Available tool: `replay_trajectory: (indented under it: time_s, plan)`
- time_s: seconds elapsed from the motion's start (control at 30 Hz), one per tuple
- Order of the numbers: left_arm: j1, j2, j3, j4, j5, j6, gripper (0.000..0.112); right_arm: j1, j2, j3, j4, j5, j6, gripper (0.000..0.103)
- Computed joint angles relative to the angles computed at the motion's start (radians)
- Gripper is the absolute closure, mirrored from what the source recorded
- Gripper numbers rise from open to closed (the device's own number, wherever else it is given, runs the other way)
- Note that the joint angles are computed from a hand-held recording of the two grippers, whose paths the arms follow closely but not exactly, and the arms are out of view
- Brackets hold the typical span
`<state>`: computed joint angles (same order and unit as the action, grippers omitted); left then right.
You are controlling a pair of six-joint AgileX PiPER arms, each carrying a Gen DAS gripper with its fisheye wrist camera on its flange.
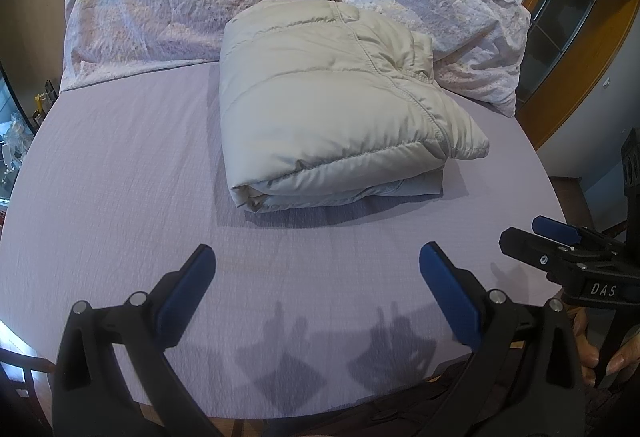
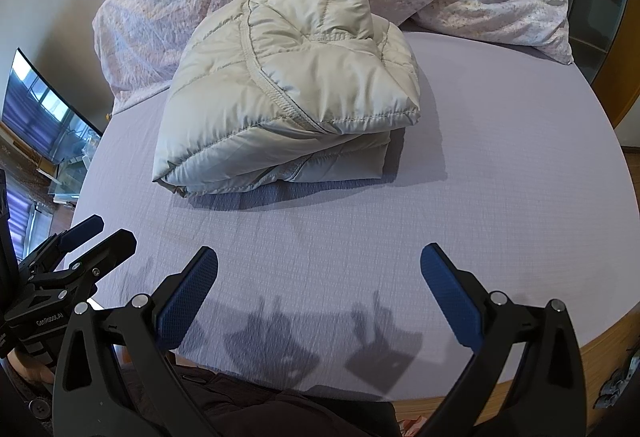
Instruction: Fold large clothes
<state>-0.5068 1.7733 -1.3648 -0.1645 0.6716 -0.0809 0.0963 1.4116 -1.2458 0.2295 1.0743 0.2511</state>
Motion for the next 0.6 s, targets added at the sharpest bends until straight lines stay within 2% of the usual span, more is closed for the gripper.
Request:
replay_trajectory:
  time_s: [0.6]
  plan:
    - [0.006, 0.004, 0.005, -0.004, -0.009, 0.01, 0.012, 0.012, -0.001, 0.012, -0.005, -0.014, 0.008, 0.002]
